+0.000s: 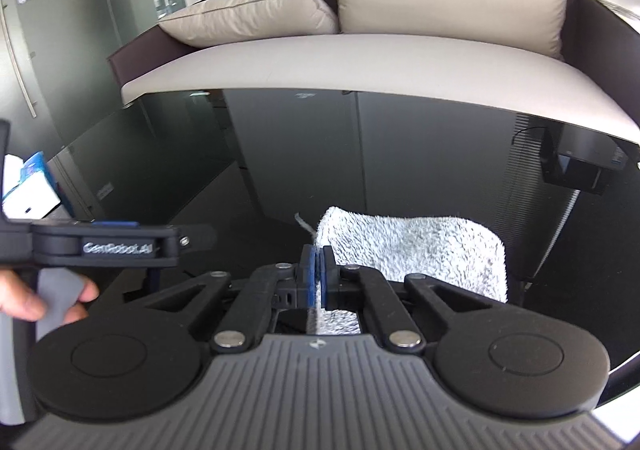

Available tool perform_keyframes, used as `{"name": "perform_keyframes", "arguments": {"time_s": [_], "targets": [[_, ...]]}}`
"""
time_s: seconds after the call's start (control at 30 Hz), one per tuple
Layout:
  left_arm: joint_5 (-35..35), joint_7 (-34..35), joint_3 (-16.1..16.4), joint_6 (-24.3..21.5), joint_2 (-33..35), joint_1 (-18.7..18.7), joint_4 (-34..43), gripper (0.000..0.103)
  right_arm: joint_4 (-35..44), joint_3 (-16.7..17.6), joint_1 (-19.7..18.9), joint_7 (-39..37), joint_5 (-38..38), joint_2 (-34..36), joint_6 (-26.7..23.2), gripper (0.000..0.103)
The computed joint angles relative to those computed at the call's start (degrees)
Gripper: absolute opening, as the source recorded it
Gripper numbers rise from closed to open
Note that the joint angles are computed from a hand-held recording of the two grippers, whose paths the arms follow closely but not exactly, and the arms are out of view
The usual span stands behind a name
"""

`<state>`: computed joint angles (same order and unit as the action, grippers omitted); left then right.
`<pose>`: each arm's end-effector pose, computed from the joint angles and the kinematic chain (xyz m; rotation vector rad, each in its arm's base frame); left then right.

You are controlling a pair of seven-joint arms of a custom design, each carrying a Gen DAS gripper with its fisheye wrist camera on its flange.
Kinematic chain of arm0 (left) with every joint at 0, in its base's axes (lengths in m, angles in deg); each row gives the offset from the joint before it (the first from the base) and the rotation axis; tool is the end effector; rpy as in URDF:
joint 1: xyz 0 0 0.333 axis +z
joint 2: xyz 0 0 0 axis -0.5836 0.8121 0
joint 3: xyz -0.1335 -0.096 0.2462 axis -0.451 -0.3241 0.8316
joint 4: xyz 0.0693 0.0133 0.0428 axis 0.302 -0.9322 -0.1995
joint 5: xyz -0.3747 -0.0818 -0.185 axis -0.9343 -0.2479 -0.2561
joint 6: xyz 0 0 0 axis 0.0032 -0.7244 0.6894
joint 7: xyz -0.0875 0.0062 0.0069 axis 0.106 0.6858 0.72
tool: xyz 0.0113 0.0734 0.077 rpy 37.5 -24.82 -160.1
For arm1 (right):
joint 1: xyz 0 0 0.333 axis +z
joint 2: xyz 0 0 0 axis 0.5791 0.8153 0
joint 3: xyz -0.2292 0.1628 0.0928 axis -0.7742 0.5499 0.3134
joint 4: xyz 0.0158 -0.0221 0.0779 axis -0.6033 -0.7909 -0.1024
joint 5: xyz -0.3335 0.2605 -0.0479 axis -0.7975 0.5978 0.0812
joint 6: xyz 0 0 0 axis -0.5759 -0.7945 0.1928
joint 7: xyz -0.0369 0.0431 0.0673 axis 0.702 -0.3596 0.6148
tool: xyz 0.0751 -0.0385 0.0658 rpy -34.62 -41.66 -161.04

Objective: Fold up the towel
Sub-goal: 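Lower the folded edge onto the towel and open the right gripper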

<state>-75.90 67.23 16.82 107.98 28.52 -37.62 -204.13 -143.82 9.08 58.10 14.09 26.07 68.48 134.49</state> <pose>0.5775 -0.0404 0.4431 -1.8492 1.7590 -0.8955 0.5426 0.1963 0.4319 -1.7762 1.4275 -0.4496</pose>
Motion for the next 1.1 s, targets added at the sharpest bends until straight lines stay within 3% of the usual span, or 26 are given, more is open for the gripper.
{"name": "perform_keyframes", "arguments": {"time_s": [0.23, 0.43, 0.53, 0.63, 0.7, 0.77, 0.8, 0.93, 1.1], "targets": [[-0.2, 0.7, 0.1, -0.4, -0.3, -0.2, -0.2, 0.102, 1.8, -0.4, 1.0, -8.1, 11.1, 0.8, -1.2, 0.002], [-0.1, 0.8, 0.1, -0.8, -0.3, -0.1, -0.1, 0.102, 4.0, 1.7, -1.3, -5.5, 8.4, 2.8, -3.1, 0.002], [0.1, 0.8, 0.1, -0.8, -0.3, 0.0, -0.1, 0.102, 5.0, 2.1, -2.3, -6.3, 10.1, 3.1, -7.2, 0.003], [0.0, 0.9, 0.1, -0.7, -0.4, -0.1, -0.2, 0.102, 3.8, 2.6, -2.3, -7.9, 13.5, 2.2, -4.5, 0.006], [0.3, 0.5, 0.0, -0.7, -0.3, 0.0, -0.1, 0.102, 2.6, 2.4, -2.0, -9.2, 15.9, 1.0, -3.1, 0.014], [0.4, 0.3, 0.0, -0.6, -0.2, 0.0, -0.1, 0.102, 1.4, 1.8, -1.2, -12.4, 19.4, -0.4, -2.3, 0.032], [0.4, 0.3, -0.1, -0.6, -0.2, 0.0, -0.1, 0.102, 1.1, 1.3, -0.3, -15.5, 22.6, -1.0, -1.5, 0.035], [1.3, -0.2, -0.2, -0.5, -0.3, 0.0, -0.3, 0.102, -2.2, 0.2, 2.1, -22.3, 27.0, -4.5, 2.0, 0.037], [1.9, -0.7, -0.3, -0.4, -0.1, 0.1, -0.3, 0.102, -7.4, -4.1, 7.9, -31.2, 31.1, -9.7, 4.2, 0.037]]}}
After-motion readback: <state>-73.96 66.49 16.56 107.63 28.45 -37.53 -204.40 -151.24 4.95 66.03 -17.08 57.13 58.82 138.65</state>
